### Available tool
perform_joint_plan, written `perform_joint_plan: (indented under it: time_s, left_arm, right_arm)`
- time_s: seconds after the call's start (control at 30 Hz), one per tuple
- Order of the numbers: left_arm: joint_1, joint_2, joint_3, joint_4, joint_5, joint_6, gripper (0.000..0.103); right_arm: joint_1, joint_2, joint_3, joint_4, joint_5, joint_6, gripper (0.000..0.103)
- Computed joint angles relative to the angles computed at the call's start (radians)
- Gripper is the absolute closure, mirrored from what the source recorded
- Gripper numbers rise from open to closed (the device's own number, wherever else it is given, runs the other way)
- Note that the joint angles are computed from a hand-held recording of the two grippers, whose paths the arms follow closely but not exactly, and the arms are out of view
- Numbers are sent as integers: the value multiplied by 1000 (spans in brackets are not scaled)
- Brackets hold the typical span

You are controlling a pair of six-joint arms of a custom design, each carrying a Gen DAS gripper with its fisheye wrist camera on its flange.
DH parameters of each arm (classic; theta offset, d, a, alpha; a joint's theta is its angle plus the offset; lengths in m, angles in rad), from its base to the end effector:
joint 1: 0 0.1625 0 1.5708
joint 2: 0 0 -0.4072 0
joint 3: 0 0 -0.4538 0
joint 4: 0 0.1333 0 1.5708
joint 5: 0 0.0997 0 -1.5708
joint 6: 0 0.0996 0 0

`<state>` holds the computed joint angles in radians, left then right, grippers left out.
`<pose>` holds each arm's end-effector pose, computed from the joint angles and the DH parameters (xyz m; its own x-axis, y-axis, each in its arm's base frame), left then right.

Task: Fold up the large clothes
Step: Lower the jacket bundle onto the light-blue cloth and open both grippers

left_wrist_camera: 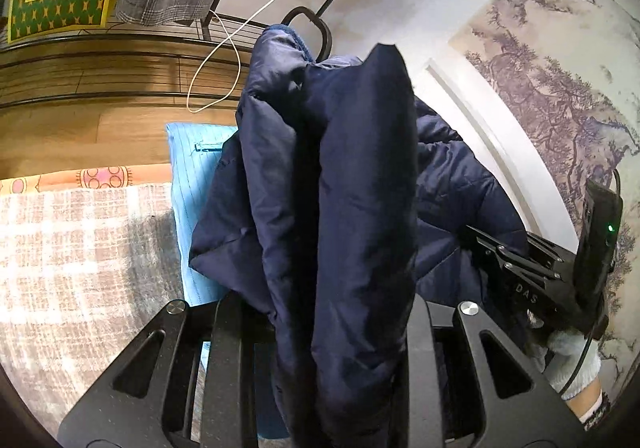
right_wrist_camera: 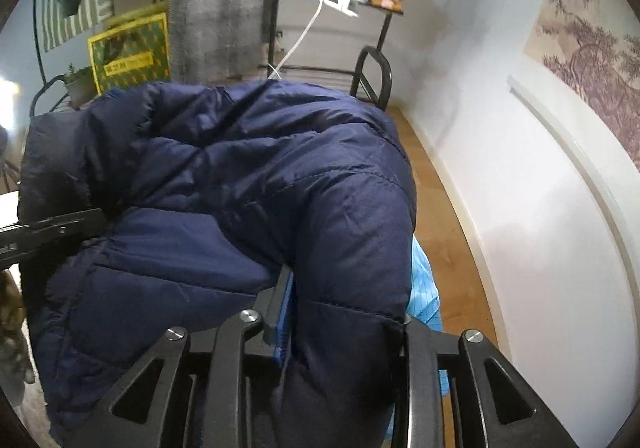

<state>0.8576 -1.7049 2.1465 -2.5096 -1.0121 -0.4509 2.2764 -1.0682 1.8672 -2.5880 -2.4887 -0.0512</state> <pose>-0.1757 -0.4876 0.3454 -0.9767 0.0376 -0.2115 0.1660 0.7567 -0.6323 0.4453 -0.4392 0.1566 -0.5408 -0.3007 0.7856 -0.6617 0.7287 -0.1765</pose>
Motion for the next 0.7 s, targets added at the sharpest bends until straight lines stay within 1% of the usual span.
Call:
perform_joint_plan:
  time_s: [0.1,0.2,0.23,0.27,0.3,0.33,0.37,0.4,0.43,0.47,0.53,0.6,0.7]
  left_arm:
    - [-6,2,7,3,22,23,74]
    - [-1,1,13,-2,25,17,68]
    - [-1,-2,16,-1,25,13,66]
    - [-2,-3,17,0,29,11,65]
    - [-5,-4,19,5,39,9,63]
    - [-11,-6,20,14,49,9,61]
    - [-15,-7,21,23,59,9,59]
    - [-22,-7,23,34,76,8,56]
    - [-29,-8,24,43,89,7,53]
    - [-37,-8,27,53,107,2,52]
    - [-44,-15,31,69,122,-4,44]
    - [-48,-31,36,86,132,-20,38]
    - [-53,-76,49,106,157,-52,36]
  right_arm:
    - [-14,7,-3,-2,-7,0,67]
    - [-21,12,2,-10,-27,-16,59]
    - [-23,12,5,-14,-34,-20,55]
    - [-26,10,10,-23,-42,-25,49]
    - [-28,16,8,-35,-62,-29,45]
    - [-29,23,10,-57,-99,-37,39]
    - [-30,28,11,-67,-149,-28,40]
    - [-34,26,12,-48,-181,-2,43]
    - [-39,20,16,-26,-195,16,53]
    - [-43,16,18,-6,-200,28,54]
    - [-43,24,27,0,-234,28,54]
    - [-44,34,25,20,-251,46,53]
    - [-41,54,22,28,-293,84,51]
